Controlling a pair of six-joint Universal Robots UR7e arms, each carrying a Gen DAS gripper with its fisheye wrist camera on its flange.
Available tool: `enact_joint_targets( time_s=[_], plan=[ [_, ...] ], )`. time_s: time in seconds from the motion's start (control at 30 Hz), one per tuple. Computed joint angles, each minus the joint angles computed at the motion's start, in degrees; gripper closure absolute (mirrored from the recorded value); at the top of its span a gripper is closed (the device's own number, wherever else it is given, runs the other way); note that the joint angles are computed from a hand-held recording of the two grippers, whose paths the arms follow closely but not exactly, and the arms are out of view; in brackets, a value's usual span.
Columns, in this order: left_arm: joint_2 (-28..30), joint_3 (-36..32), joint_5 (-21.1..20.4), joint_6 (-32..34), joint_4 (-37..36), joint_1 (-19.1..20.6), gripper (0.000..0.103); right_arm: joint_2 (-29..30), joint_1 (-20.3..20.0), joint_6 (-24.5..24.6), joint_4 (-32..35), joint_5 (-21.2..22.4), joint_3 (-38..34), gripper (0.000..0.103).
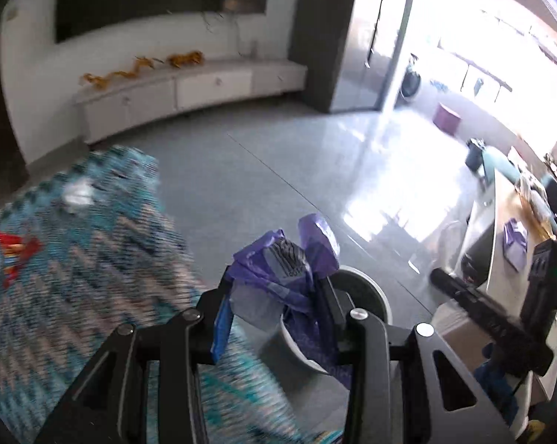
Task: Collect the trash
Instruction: 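Carry the purple glove and plastic bag over the white bin, then open both grippers to drop the glove and bag into the bin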
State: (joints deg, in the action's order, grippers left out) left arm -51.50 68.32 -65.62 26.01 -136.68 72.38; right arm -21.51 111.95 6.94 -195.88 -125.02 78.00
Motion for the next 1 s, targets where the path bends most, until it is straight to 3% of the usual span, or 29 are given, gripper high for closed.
enact_joint_targets(
  time_s=[0.37, 0.47, 0.53, 0.63, 0.83, 1.0],
  plan=[
    [12.90, -11.03, -0.83, -3.13, 11.35, 0.79, 0.062, 1.51, -5.98, 4.98, 7.09, 0.25, -0.64, 0.066],
    [15.31, -14.09, -2.32, -4.66, 14.94, 1.41, 0.053, 1.96, -7.41, 6.31, 9.08, 0.70, -1.05, 0.063],
    [16.47, -15.48, -2.43, -5.50, 16.05, 1.64, 0.045, 2.40, -8.13, 7.13, 10.28, 0.71, -1.60, 0.056],
    [17.36, -16.88, -2.80, -6.31, 17.15, 1.87, 0.039, 2.31, -8.43, 8.22, 9.97, 0.12, -0.75, 0.050],
    [16.50, -15.60, -3.10, -7.01, 17.03, 1.93, 0.039, 2.53, -7.77, 7.85, 8.85, -2.05, -0.77, 0.045],
    [12.41, -10.38, -2.37, -5.82, 11.19, 1.34, 0.039, 3.27, -4.84, 5.62, 8.48, -5.89, -3.18, 0.042]
  ],
)
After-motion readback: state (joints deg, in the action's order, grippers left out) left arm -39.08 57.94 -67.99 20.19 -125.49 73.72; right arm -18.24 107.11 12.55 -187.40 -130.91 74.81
